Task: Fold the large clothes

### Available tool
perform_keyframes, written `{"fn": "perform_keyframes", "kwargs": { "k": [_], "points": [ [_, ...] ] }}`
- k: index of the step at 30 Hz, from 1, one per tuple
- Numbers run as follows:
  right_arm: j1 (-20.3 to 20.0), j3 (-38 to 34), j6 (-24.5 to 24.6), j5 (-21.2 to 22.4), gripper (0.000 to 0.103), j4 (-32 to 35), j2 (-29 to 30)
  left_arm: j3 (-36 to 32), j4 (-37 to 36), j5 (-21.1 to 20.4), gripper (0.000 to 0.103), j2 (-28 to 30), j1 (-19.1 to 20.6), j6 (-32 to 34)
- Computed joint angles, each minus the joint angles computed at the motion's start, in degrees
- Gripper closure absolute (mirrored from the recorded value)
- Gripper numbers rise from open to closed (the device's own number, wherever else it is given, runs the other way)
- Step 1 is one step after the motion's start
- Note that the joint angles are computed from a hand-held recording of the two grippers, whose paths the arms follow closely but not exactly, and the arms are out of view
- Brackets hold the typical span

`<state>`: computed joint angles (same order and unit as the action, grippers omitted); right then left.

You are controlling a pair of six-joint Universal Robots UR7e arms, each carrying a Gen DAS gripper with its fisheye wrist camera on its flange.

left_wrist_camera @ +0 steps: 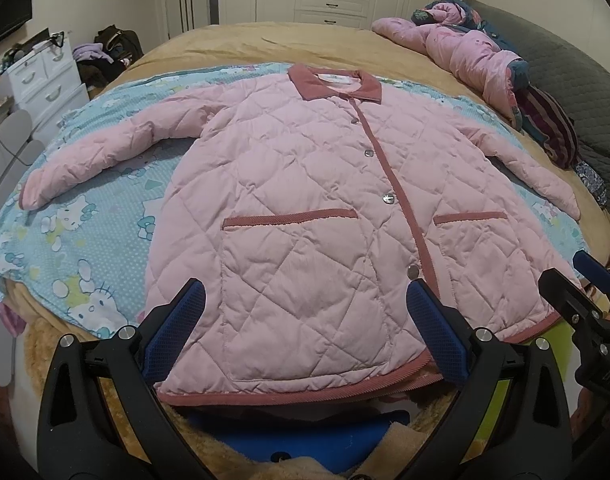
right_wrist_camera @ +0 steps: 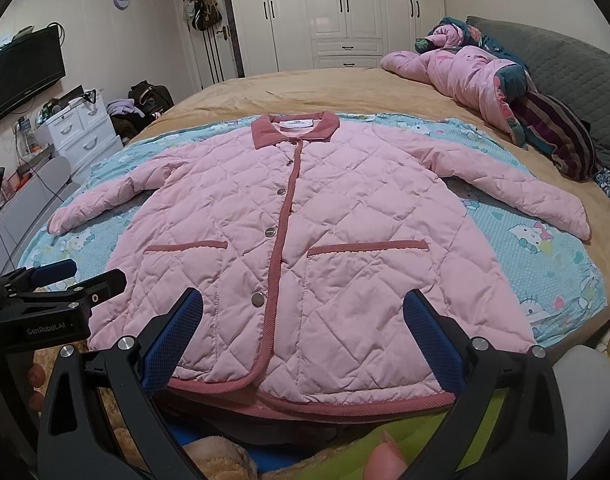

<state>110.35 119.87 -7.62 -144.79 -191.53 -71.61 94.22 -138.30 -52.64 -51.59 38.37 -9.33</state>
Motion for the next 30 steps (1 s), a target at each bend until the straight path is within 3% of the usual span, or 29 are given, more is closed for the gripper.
{"fn": "perform_keyframes", "kwargs": {
  "k": [15,30],
  "points": [
    [-3.22,-6.03,-1.31,1.22,0.004,5.66,0.93,-9.4,3.42,-2.71,0.009,6.03,2.78,1.21],
    [-7.39,-21.35,-7.61,3.01,0.004,9.75,5.58,-30.96,9.16,-2.04,0.009,18.51,5.12,0.32]
  ]
}}
